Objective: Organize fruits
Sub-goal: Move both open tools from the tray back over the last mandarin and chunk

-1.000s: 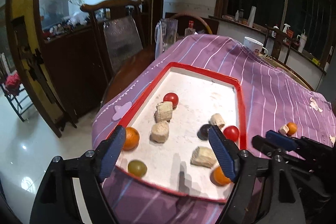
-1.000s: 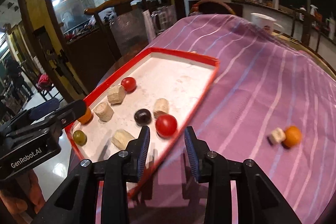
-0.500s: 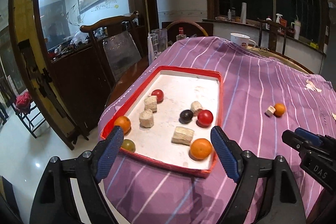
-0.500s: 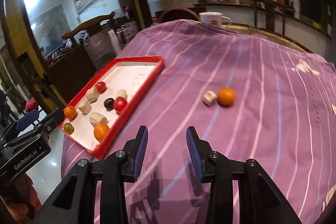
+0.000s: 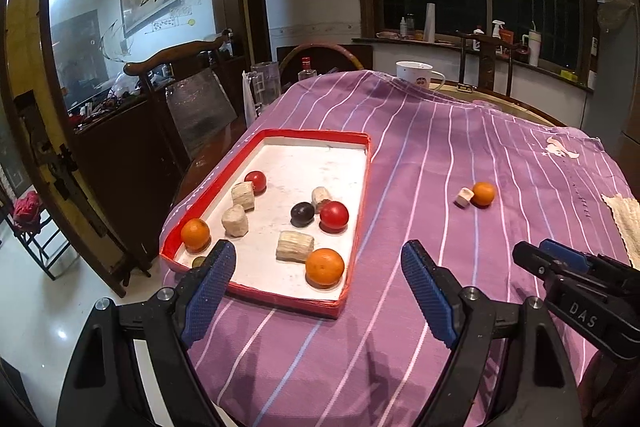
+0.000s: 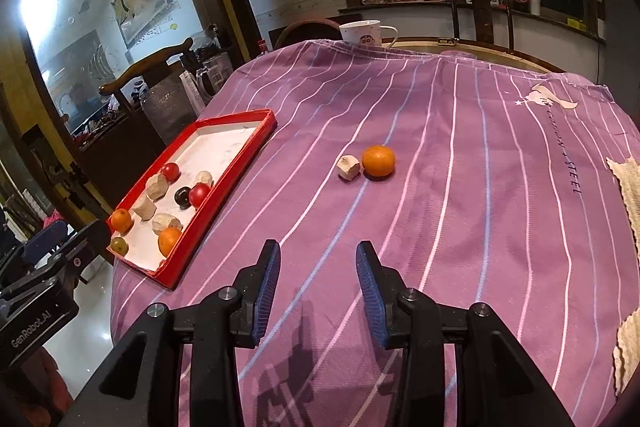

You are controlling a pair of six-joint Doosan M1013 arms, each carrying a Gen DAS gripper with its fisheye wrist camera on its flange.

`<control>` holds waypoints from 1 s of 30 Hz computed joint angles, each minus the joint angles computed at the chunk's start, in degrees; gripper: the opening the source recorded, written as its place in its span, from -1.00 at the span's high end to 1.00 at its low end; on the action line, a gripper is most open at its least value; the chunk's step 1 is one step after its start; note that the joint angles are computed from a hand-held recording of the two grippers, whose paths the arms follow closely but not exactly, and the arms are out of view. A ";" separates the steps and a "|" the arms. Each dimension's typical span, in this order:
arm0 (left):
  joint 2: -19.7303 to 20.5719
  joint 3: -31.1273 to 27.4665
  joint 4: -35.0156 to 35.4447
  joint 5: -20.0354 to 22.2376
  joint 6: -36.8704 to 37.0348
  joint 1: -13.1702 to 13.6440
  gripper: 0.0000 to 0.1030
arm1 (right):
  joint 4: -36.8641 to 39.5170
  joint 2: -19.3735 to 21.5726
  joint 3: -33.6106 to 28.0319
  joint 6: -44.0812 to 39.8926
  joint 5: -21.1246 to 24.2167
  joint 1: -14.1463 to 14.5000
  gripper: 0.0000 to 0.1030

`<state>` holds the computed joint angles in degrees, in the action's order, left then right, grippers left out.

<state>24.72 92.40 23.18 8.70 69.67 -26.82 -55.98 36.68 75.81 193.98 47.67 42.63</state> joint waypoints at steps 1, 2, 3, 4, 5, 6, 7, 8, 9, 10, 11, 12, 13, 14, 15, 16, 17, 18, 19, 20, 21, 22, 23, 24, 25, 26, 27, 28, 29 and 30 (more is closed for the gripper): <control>-0.10 0.13 -0.08 -0.11 0.08 -0.03 -0.64 | -0.12 -0.07 0.12 0.16 0.05 0.07 0.15; -0.16 0.23 -0.12 -0.17 0.13 -0.04 -0.64 | -0.18 -0.13 0.22 0.25 0.04 0.09 0.15; -0.22 0.31 0.13 -0.16 -0.13 -0.08 -0.64 | -0.19 -0.16 0.28 0.30 0.01 0.12 0.15; -0.23 0.32 0.12 -0.17 -0.14 -0.08 -0.64 | -0.13 -0.19 0.31 0.28 -0.03 0.15 0.15; -0.24 0.34 -0.25 -0.21 0.25 -0.08 -0.64 | -0.13 -0.21 0.36 0.32 -0.08 0.18 0.15; -0.26 0.36 -0.37 -0.22 0.40 -0.10 -0.64 | -0.11 -0.24 0.42 0.35 -0.16 0.19 0.15; -0.30 0.43 -0.22 -0.26 0.34 -0.13 -0.64 | -0.06 -0.28 0.50 0.33 -0.26 0.19 0.14; -0.28 0.43 -0.11 -0.23 0.25 -0.12 -0.64 | -0.03 -0.35 0.63 0.38 -0.38 0.18 0.14; -0.28 0.44 -0.14 -0.18 0.20 -0.13 -0.64 | -0.04 -0.47 0.82 0.49 -0.51 0.17 0.14; -0.32 0.46 -0.96 -0.07 0.95 -0.13 -0.64 | -0.15 -0.64 1.07 0.66 -0.58 0.17 0.14; -0.33 0.50 -1.65 -0.08 1.48 -0.14 -0.64 | -0.24 -0.78 1.27 0.83 -0.52 0.17 0.14; -0.35 0.54 -2.59 -0.06 2.32 -0.12 -0.64 | -0.45 -1.09 1.70 1.19 -0.28 0.15 0.14; -0.40 0.59 -3.64 -0.03 3.20 -0.09 -0.64 | -0.80 -1.40 2.15 1.90 0.38 0.17 0.14; -0.39 0.61 -4.76 -0.05 4.19 0.00 -0.64 | -1.24 -1.77 2.70 3.01 1.26 0.20 0.14; -0.34 0.58 -6.77 -0.01 5.98 0.09 -0.64 | -1.62 -2.32 3.54 4.79 2.45 0.16 0.14; -0.29 0.55 -8.92 0.15 7.92 0.11 -0.64 | -1.71 -2.78 4.30 6.31 3.08 0.08 0.14; -0.12 0.40 -11.12 0.34 10.15 0.20 -0.64 | -1.66 -3.08 4.76 7.33 3.39 0.05 0.13; 0.01 0.29 -12.38 0.59 11.47 0.19 -0.64 | -1.54 -3.61 5.75 9.49 3.55 -0.14 0.12; 0.23 0.08 -13.94 1.00 13.22 0.16 -0.64 | -1.45 -3.94 6.37 10.60 3.30 -0.33 0.11; 0.41 -0.10 -15.23 1.32 14.76 0.18 -0.64 | -1.24 -4.23 6.94 11.68 2.83 -0.53 0.10; 0.53 -0.20 -15.70 1.56 15.45 0.09 -0.64 | -0.89 -4.42 7.45 12.59 1.89 -0.77 0.10; 0.64 -0.27 -15.90 1.75 15.92 -0.01 -0.64 | -0.66 -4.52 7.68 12.80 1.19 -0.94 0.09; 0.72 -0.27 -15.79 1.86 16.12 -0.15 -0.64 | -0.25 -4.50 7.78 12.73 0.14 -1.14 0.09; 0.78 -0.25 -16.02 1.91 16.67 -0.29 -0.64 | 0.06 -4.44 7.75 12.38 -0.48 -1.26 0.09; 0.82 -0.16 -16.27 1.94 17.32 -0.47 -0.64 | 0.42 -4.27 7.52 11.70 -0.92 -1.34 0.09; 0.90 -0.16 -16.56 1.99 17.96 -0.60 -0.64 | 0.84 -3.99 7.11 10.69 -1.03 -1.32 0.09; 0.98 -0.23 -17.22 2.11 18.91 -0.71 -0.65 | 1.08 -3.83 6.85 10.04 -1.03 -1.30 0.09; 1.04 -0.24 -18.59 2.25 20.66 -0.82 -0.65 | 1.38 -3.66 6.59 9.25 -1.08 -1.29 0.09; 1.13 -0.28 -20.20 2.44 22.71 -0.96 -0.64 | 1.65 -3.52 6.40 8.63 -1.14 -1.30 0.09; 1.15 -0.25 -20.96 2.52 23.81 -1.10 -0.64 | 1.85 -3.39 6.23 8.20 -1.12 -1.26 0.09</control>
<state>25.88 92.15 2.21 11.22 93.49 -27.92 -54.13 33.29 82.05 202.18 46.56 41.36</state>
